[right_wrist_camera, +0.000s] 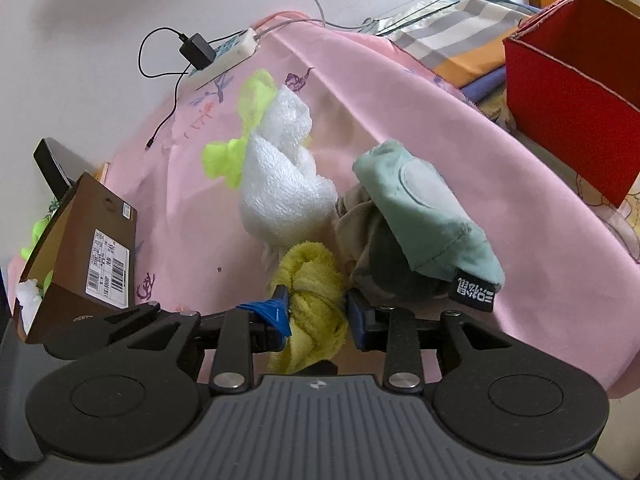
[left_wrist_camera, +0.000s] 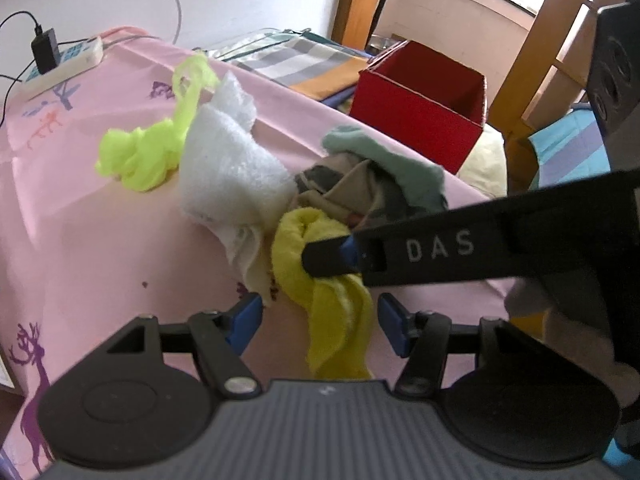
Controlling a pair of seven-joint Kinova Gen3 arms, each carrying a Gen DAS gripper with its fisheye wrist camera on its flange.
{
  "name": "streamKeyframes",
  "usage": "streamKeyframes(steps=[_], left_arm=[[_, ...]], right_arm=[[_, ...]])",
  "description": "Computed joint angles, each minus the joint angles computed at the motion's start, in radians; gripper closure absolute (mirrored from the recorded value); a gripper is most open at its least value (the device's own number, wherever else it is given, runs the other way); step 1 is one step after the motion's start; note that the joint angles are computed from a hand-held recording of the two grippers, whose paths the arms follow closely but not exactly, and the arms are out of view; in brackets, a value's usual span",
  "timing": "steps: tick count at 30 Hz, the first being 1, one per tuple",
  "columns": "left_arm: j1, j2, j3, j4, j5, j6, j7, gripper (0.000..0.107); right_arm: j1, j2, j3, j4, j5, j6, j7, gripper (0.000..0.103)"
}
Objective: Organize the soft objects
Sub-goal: 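Close the right tool on the yellow fuzzy cloth, then lift the yellow cloth with the right tool over the cardboard box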
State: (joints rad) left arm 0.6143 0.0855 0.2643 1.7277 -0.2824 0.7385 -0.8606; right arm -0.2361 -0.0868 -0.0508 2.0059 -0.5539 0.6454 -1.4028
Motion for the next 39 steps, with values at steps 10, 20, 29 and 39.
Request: streamKeyframes(steps=[10,20,29,39], left_arm=[[-0.001,-0.007,-0.009,0.026,-0.007,-0.025,0.005,0.071],[-0.005,-0.127,0.046,0.092,-0.132,0.030,0.144,0.072],[-0.117,-0.317,0.153,0.168,-0.144,0.145,0.234,0.072],[-0.246,-0.550,0.169,0.180,-0.102,0.274,0.158,0.072]], right_arm=[[0.033,0.046,0.002,-0.022,-0.122,0.086,0.085,0.085],[-0.017,0.010,-0.033,-0.044,-0.118,0.106,0.124,0.085],[-0.114,0.022,-0.083,-0.094,-0.135,0.115,0.154,0.085],[-0.216,0.048,-0.146,-0.194,-0.171,0.086,0.169,0.085]])
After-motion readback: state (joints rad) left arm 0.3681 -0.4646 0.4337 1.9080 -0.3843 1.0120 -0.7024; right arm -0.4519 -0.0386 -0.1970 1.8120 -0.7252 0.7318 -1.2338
